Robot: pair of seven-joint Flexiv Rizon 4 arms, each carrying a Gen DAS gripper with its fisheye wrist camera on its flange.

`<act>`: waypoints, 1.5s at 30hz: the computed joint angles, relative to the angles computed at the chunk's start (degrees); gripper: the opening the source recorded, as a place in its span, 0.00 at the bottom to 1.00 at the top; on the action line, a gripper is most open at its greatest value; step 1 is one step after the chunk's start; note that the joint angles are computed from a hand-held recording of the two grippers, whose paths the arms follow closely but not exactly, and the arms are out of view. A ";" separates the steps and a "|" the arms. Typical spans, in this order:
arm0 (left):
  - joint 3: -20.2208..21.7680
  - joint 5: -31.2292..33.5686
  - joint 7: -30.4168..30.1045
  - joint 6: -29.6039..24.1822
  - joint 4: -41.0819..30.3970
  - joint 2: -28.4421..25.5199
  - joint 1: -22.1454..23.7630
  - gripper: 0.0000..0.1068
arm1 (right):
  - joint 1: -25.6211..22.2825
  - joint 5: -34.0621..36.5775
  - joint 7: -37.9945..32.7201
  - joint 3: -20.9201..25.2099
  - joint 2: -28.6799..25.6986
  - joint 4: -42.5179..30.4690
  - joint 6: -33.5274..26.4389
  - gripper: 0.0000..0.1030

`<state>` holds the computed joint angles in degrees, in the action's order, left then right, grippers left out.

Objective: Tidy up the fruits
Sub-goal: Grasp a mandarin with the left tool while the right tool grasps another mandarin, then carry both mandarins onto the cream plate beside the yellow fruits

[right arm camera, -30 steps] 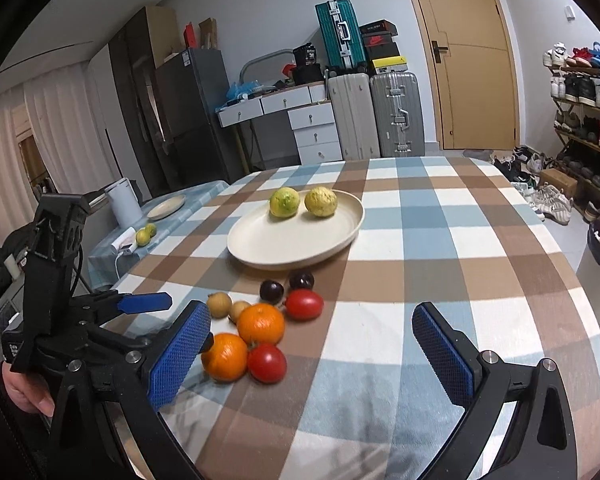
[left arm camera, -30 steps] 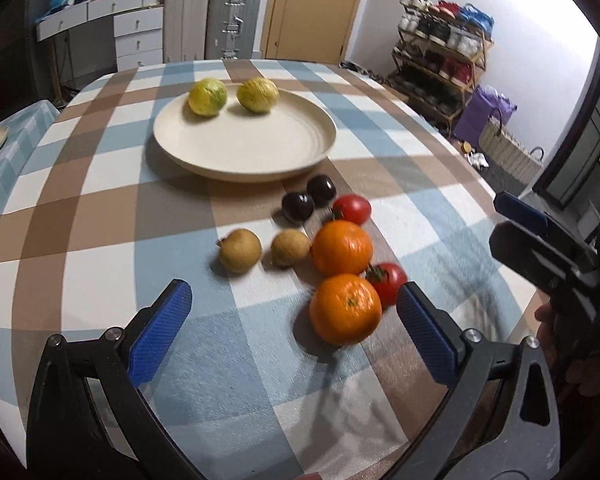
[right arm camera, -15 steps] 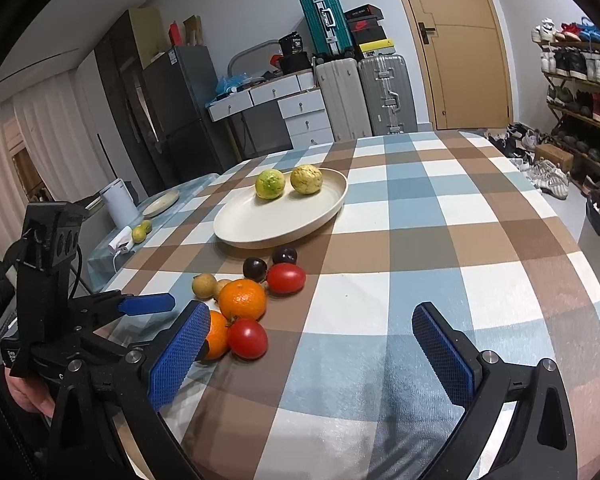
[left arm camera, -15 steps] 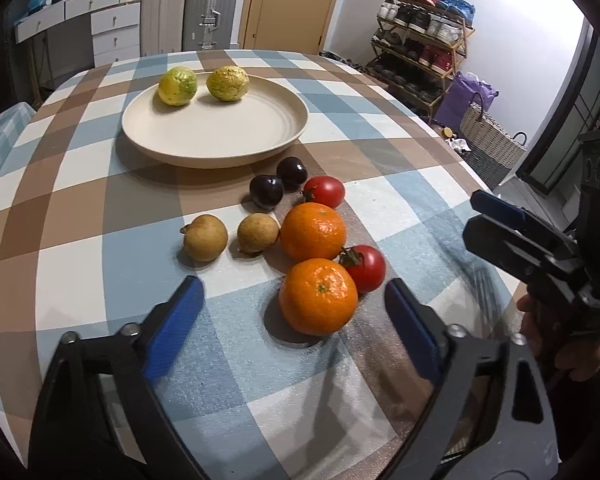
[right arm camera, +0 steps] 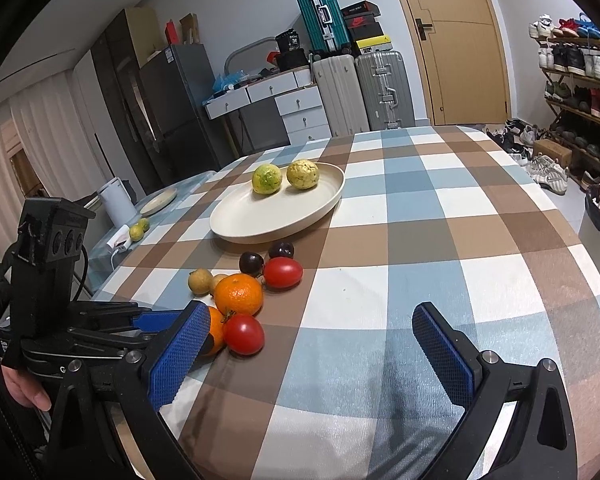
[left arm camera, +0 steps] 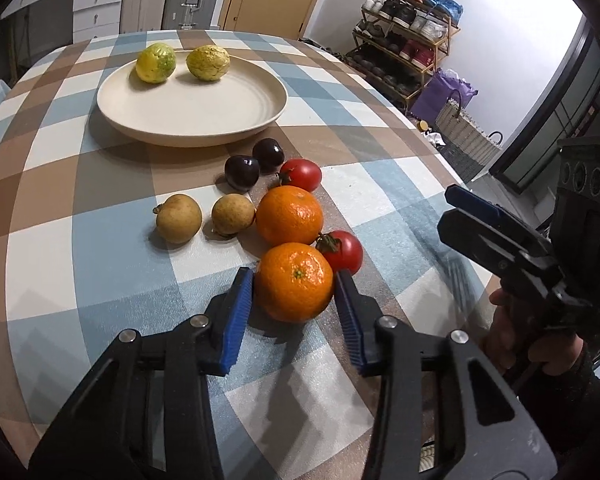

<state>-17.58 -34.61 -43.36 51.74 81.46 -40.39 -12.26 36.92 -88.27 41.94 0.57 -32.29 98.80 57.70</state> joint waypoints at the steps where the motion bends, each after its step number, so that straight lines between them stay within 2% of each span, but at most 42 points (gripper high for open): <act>1: -0.14 -0.27 0.12 0.13 0.28 0.15 0.20 0.36 | -0.03 0.13 -0.11 0.02 -0.03 -0.04 0.01 1.00; 12: -1.49 -4.78 2.86 0.46 2.22 1.84 2.68 0.36 | -0.08 3.02 -2.77 -0.31 -1.21 -1.70 2.00 1.00; 16: -1.56 -6.80 4.15 1.32 2.85 2.34 3.61 0.36 | -0.20 4.55 -4.30 -0.89 -2.21 -2.89 4.79 1.00; 23: -1.72 -10.45 5.68 2.23 4.28 3.18 5.56 0.36 | 0.39 9.84 -8.89 -2.78 -4.83 -5.98 8.64 1.00; 29: -1.28 -12.45 6.20 2.14 4.88 3.45 6.68 0.36 | 0.87 17.42 -15.76 -4.20 -8.62 -10.30 12.93 1.00; 34: -0.96 -13.11 6.41 1.54 4.80 3.16 7.23 0.36 | 1.66 24.94 -23.49 -4.23 -11.28 -13.68 14.24 1.00; 40: -0.76 -13.62 6.58 1.27 4.97 3.08 7.53 0.36 | 3.12 32.10 -29.90 -5.20 -13.58 -16.60 15.35 0.96; 43: -0.64 -13.53 6.38 1.12 4.74 2.93 7.48 0.36 | 4.07 34.99 -32.26 -5.98 -14.11 -17.36 15.61 0.86; 45: -0.62 -13.46 6.45 1.05 4.69 2.90 7.49 0.36 | 4.62 37.11 -33.88 -6.26 -14.34 -17.77 15.27 0.83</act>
